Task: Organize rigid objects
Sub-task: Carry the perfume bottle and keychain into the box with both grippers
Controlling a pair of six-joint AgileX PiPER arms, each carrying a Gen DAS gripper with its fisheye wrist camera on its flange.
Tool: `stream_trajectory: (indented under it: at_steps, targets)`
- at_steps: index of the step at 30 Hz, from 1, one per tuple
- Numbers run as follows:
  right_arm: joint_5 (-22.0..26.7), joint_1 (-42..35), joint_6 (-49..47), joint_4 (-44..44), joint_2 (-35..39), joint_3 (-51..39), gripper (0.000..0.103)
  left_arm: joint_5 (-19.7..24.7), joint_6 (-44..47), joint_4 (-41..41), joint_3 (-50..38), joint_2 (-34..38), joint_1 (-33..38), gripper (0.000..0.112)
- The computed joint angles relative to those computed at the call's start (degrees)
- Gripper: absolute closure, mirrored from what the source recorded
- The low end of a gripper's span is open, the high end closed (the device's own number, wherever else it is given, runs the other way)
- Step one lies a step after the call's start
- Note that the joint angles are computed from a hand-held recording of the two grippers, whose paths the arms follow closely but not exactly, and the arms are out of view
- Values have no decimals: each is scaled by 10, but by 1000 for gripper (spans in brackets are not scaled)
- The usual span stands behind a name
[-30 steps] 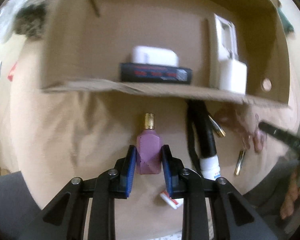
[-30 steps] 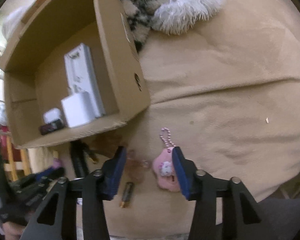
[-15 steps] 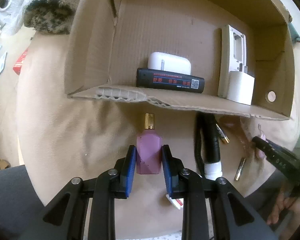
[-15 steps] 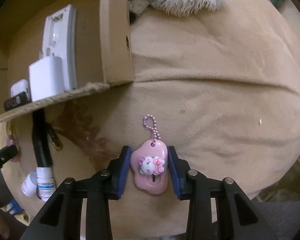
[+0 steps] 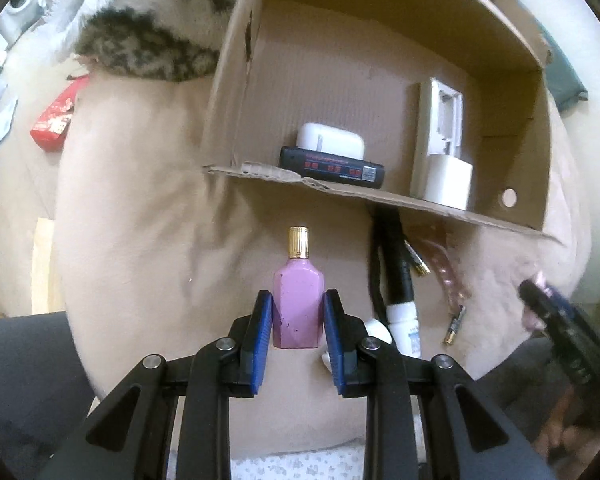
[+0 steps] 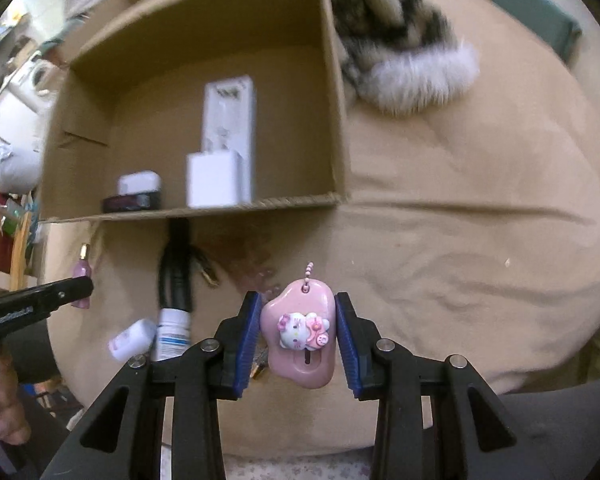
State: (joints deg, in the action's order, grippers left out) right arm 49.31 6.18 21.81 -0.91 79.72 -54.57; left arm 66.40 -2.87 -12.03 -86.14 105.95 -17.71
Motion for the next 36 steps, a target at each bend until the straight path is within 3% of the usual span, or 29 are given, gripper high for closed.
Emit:
stream_trajectory:
  at_steps: [2, 5, 8, 11, 17, 26, 36]
  targets:
    - [-3, -36, -43, 36, -37, 9, 64, -3, 0, 5, 8, -17, 0, 89]
    - [-15, -113, -164, 164, -57, 7, 64, -32, -4, 15, 42, -50, 1, 89]
    - [7, -172, -252, 250, -89, -4, 64, -43, -13, 24, 49, -80, 4, 89]
    - [27, -194, -287, 281, -106, -35, 64, -48, -21, 29, 45, -98, 4, 89]
    - [25, -152, -276, 252, -86, -115, 64, -46, -37, 46, -13, -91, -10, 89]
    - [0, -97, -249, 208, -21, -178, 64, -25, -48, 63, -136, -22, -35, 89]
    - [-23, -101, -270, 220, 99, -225, 64, 29, -45, 81, -304, 108, -53, 89]
